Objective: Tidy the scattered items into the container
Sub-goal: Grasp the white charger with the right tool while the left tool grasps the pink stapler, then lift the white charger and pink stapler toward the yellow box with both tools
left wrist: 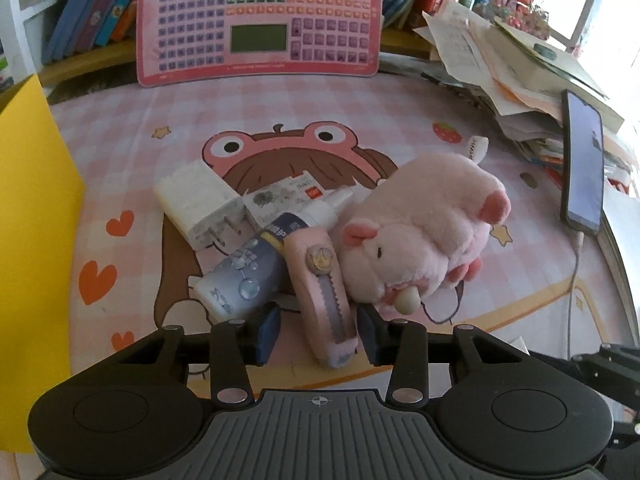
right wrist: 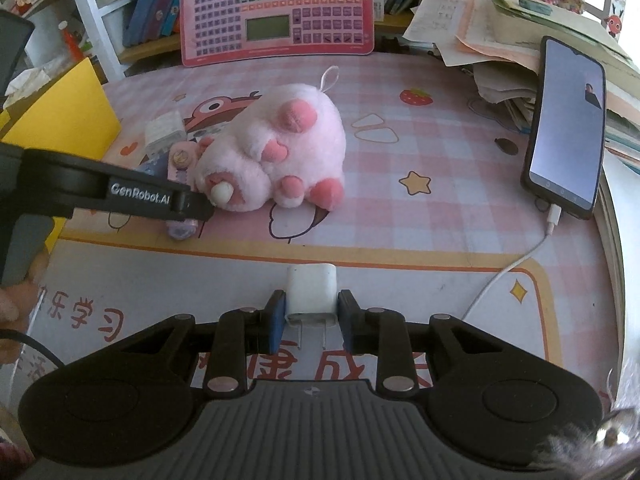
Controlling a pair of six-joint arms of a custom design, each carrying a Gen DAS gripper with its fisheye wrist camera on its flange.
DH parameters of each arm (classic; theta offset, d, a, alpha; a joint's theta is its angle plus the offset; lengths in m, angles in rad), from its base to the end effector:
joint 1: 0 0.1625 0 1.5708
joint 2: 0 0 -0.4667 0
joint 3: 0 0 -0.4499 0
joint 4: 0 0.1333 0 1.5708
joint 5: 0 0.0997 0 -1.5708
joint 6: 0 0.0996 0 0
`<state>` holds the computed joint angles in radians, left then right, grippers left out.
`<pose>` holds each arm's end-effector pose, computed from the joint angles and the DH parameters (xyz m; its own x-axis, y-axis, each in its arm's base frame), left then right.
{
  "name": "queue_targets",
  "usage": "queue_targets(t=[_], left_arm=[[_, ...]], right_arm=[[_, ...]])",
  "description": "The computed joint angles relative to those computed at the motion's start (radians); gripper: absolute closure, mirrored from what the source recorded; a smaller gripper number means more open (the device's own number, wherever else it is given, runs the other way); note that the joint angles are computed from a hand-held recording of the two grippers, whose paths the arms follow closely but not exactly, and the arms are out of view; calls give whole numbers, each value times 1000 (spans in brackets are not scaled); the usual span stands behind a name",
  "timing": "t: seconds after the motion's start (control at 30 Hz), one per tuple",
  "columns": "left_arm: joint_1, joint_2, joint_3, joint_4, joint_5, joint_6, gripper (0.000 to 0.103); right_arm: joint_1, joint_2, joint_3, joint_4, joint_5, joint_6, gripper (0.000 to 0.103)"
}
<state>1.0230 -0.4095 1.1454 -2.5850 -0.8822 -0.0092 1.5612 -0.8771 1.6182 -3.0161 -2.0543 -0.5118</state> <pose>-0.2897 -0.8524 -0.0002 -0.7547 0.2455 -0.6084 0.4938 0.8231 -0.2803 0.0797 -0.7642 0.2150 -0.7730 -0.1034 0.6260 -0.4258 0.8160 -0.3909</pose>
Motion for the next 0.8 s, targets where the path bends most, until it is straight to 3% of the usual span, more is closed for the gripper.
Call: queue_targets(t=[0.17,0.27,0.8], left_arm=[[2,14,-12,-25,5,6,67],[3,17,-15,-34,-11,22,78],[-3,-99,122,-70,-107,40,80]], right_arm=[[3,3,-1,-6,-6,-5,75],[5,7,-4,-10,-16,-7,74],[13,5,4,-14,1,-13,78]])
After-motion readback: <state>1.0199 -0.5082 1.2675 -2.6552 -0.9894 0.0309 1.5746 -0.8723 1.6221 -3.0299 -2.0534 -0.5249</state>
